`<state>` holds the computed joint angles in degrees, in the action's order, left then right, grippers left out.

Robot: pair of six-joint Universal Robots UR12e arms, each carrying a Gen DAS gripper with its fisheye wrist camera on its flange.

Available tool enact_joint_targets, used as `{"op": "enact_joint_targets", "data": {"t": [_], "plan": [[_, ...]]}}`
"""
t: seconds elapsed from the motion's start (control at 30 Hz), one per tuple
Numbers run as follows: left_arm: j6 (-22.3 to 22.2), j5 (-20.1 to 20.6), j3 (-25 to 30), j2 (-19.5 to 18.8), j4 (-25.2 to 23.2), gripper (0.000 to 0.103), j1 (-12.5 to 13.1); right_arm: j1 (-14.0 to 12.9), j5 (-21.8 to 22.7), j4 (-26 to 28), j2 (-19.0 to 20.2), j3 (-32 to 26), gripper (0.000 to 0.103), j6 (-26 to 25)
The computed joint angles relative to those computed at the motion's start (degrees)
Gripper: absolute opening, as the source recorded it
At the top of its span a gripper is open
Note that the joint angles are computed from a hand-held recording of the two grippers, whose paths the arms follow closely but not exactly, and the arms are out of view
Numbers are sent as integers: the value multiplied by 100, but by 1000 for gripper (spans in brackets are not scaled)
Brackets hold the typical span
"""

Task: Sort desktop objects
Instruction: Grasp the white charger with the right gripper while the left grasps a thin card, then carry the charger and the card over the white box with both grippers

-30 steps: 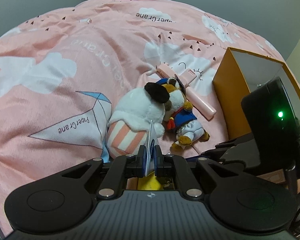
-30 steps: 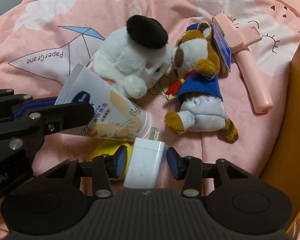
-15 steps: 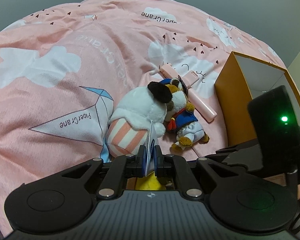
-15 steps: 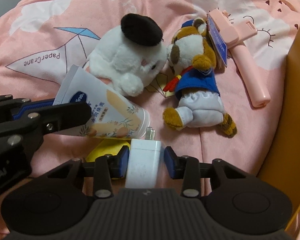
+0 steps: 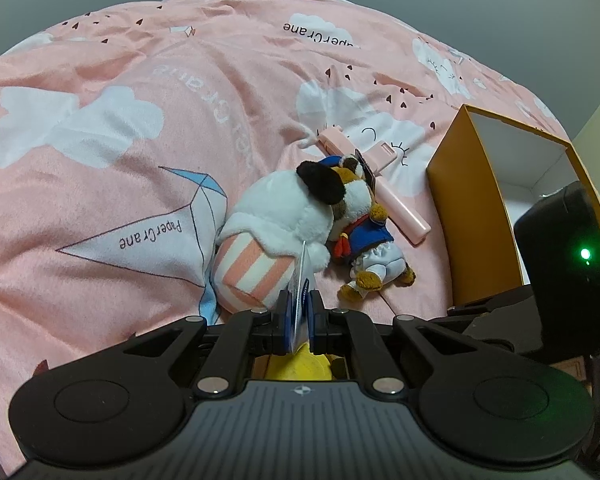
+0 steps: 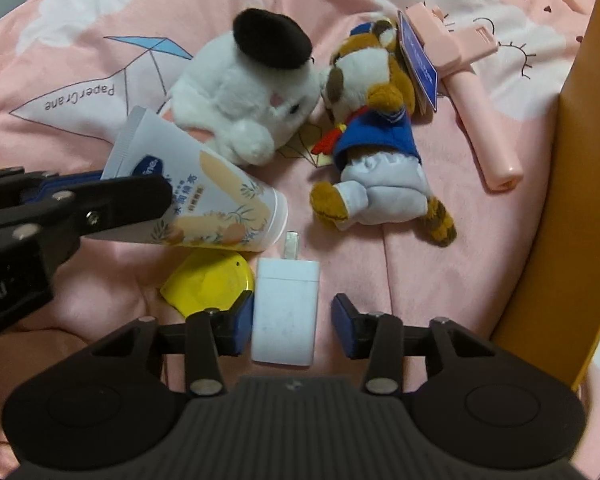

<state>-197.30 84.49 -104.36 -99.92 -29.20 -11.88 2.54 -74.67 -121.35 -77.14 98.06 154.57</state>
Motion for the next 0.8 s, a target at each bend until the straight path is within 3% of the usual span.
{"op": "enact_joint_targets", "data": {"t": [0.13, 0.2, 0.43, 0.53, 0.63, 0.8], "plan": [[-4, -50, -5, -6, 5, 8, 10, -56, 171, -6, 51, -19, 46, 130], [-13, -58, -6, -7, 2, 8, 11, -96, 306, 83, 64, -37, 39, 114], [-110, -9, -13, 14, 29, 8, 2, -260, 479, -158, -187, 141, 36, -37], [-117, 31, -11, 38, 77, 8, -28, -418, 768, -285, -314, 179, 36, -58], [-200, 58, 1, 78, 98, 7, -63, -400, 1019, -316, -366, 47, 36, 90], [-350, 180, 11, 188, 340, 7, -182, -709, 1563, -237, -568, 42, 36, 95]]}}
